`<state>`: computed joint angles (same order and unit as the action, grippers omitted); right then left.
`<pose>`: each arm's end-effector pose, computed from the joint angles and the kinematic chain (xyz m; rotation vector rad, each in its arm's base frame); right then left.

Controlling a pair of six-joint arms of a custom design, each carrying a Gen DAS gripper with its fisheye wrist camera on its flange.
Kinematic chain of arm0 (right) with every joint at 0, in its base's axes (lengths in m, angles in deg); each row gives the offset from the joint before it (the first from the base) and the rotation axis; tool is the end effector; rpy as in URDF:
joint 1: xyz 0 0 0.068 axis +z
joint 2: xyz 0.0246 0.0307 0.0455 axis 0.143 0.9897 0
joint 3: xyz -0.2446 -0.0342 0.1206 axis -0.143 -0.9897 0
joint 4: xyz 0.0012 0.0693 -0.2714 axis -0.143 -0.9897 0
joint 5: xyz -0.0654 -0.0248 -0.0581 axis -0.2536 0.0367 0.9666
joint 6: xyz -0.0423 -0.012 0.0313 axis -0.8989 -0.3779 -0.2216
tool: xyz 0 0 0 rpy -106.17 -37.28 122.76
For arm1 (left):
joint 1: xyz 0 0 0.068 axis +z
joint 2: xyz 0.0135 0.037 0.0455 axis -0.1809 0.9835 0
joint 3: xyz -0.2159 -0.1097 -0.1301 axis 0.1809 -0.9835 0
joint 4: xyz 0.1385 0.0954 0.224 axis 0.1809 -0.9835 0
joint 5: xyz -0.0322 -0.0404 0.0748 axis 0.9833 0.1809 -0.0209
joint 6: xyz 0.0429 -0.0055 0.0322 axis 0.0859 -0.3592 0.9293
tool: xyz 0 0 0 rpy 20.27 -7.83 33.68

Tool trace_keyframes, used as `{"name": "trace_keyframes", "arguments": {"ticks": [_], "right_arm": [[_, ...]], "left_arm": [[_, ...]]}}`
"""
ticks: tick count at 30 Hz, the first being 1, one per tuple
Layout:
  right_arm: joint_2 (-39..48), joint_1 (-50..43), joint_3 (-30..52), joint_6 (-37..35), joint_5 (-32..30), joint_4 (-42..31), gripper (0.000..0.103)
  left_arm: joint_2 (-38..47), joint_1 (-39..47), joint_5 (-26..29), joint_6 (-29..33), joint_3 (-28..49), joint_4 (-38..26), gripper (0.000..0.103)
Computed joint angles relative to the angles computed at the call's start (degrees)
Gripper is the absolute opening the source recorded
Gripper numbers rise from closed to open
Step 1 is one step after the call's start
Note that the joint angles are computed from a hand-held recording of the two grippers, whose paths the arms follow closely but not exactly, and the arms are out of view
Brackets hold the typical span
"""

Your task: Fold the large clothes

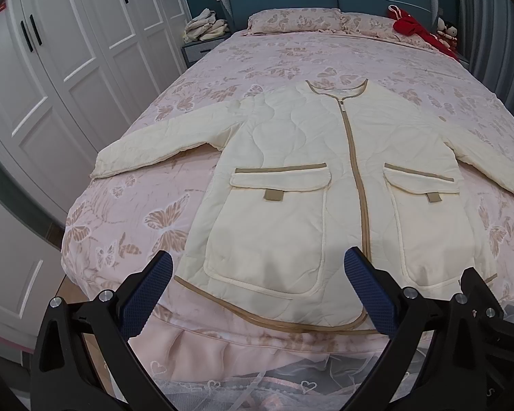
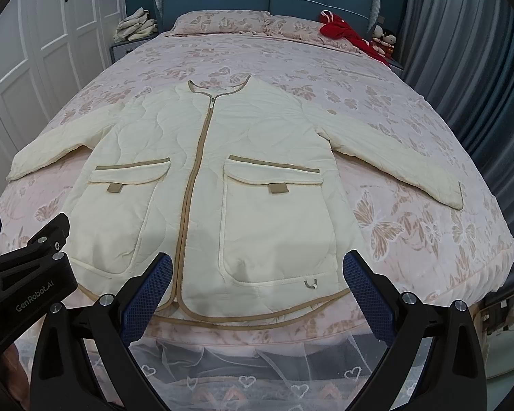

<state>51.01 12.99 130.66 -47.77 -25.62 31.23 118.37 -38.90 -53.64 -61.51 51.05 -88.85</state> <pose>0.2930 0.0215 0.2274 -0.1549 2.5113 -0.0928 0.2918 -0.1369 0.2282 -0.3202 2.4801 0.3348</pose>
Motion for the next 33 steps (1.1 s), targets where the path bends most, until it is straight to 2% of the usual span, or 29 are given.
{"name": "trace_keyframes", "arguments": {"ticks": [33], "right_arm": [[0.0,0.7,0.2,0.5,0.4,-0.2,0.098]], "left_arm": [[0.1,0.0,0.1,0.0,0.1,-0.2,0.098]]}}
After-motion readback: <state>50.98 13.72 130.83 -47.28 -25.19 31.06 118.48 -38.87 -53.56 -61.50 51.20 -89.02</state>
